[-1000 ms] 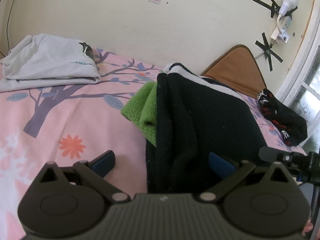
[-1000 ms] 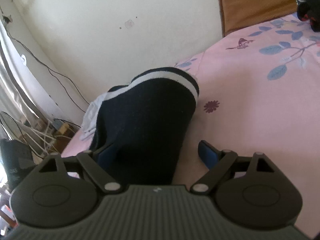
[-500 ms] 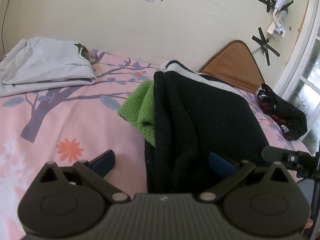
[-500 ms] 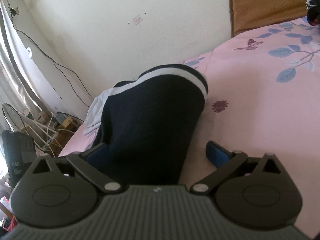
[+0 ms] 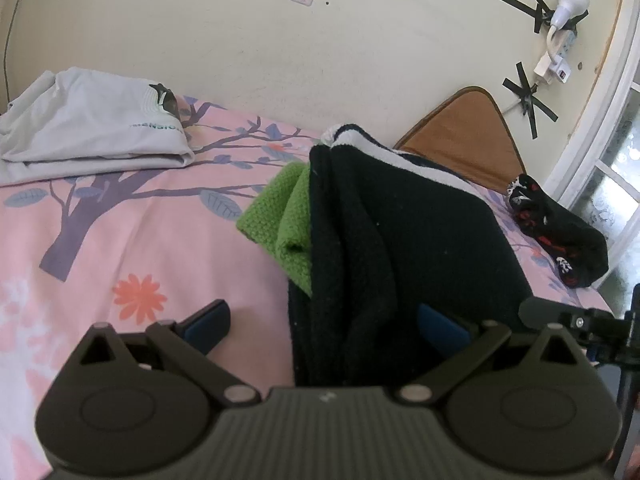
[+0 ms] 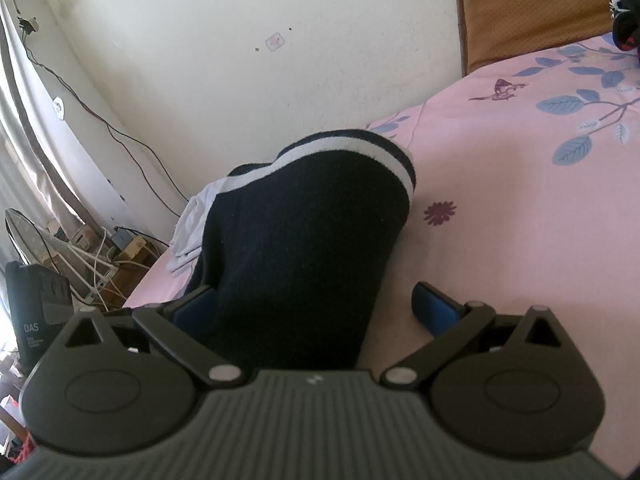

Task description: Fold small clothes

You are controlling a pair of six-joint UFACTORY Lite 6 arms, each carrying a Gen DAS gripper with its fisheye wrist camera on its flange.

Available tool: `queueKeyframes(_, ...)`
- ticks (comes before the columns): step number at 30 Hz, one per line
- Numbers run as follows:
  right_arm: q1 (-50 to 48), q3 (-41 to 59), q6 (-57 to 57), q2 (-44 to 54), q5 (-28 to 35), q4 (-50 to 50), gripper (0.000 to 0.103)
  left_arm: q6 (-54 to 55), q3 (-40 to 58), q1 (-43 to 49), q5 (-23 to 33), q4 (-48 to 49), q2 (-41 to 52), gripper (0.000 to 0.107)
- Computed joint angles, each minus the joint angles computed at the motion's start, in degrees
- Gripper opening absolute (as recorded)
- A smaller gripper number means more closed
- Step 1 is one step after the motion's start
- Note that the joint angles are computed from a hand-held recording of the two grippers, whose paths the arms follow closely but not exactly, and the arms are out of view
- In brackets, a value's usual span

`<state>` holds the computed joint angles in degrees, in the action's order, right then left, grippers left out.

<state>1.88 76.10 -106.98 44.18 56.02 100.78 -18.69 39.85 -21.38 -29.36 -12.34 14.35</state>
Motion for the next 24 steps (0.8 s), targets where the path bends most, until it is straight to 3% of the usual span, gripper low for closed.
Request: queueKeyframes(24, 0.3, -0.8, -0.6, -0.5, -0.2, 1.4, 0.103, -7.3, -0.3, 1.8, 0.2, 10.1, -0.4, 0.103)
